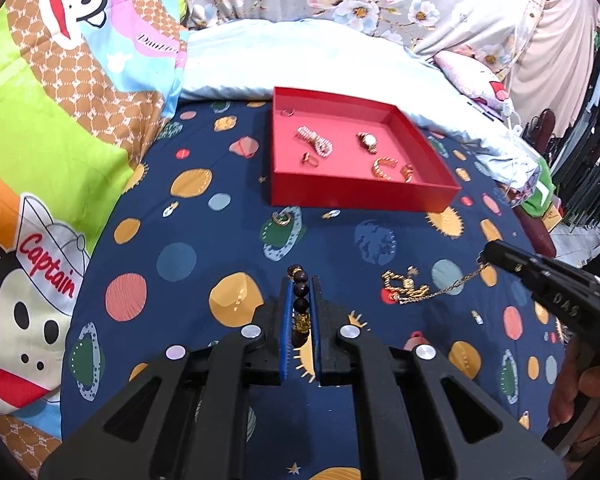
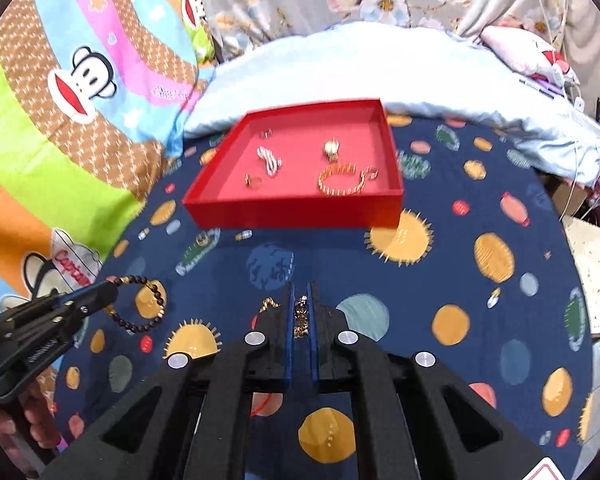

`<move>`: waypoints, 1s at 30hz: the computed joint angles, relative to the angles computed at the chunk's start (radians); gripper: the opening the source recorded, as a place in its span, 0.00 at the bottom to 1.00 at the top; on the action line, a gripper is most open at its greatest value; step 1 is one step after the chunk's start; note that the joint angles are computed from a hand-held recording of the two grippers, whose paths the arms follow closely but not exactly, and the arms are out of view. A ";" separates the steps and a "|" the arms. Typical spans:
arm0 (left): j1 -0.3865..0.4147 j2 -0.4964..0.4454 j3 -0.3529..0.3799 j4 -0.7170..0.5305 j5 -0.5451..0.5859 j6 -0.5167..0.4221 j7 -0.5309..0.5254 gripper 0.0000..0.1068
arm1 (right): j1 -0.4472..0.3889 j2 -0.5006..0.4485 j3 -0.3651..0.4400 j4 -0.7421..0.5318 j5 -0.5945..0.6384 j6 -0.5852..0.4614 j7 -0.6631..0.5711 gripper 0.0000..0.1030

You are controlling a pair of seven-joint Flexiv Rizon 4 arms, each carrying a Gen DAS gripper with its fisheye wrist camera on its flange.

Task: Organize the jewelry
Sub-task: 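Carry the bracelet with the left tool while the right tool carries the chain to the tray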

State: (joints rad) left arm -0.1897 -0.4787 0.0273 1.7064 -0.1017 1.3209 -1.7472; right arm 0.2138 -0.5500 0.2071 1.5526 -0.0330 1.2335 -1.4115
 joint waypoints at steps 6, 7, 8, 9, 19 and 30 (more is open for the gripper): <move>0.035 0.023 -0.057 -0.002 -0.045 0.026 0.074 0.07 | -0.018 0.033 0.011 -0.012 0.011 0.027 -0.021 0.05; 0.040 0.026 -0.066 -0.003 -0.055 0.032 0.088 0.07 | -0.021 0.036 0.013 -0.016 0.014 0.030 -0.026 0.05; 0.048 0.028 -0.078 -0.004 -0.068 0.037 0.105 0.07 | -0.022 0.040 0.013 -0.022 0.014 0.036 -0.032 0.05; 0.052 0.030 -0.085 -0.007 -0.078 0.040 0.118 0.07 | -0.024 0.043 0.016 -0.026 0.016 0.039 -0.039 0.05; 0.066 -0.026 -0.108 -0.176 -0.125 0.037 0.227 0.07 | -0.053 -0.020 0.053 -0.245 0.068 0.009 -0.144 0.05; 0.015 -0.312 -0.003 -0.713 -0.060 -0.163 0.198 0.07 | 0.020 -0.316 -0.001 -0.793 0.052 -0.212 -0.156 0.05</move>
State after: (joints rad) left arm -0.1746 -0.7910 0.0239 0.9932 -0.1622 1.1582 -1.5488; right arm 0.2338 -0.8659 0.2060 0.7597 0.0187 1.0211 -1.5679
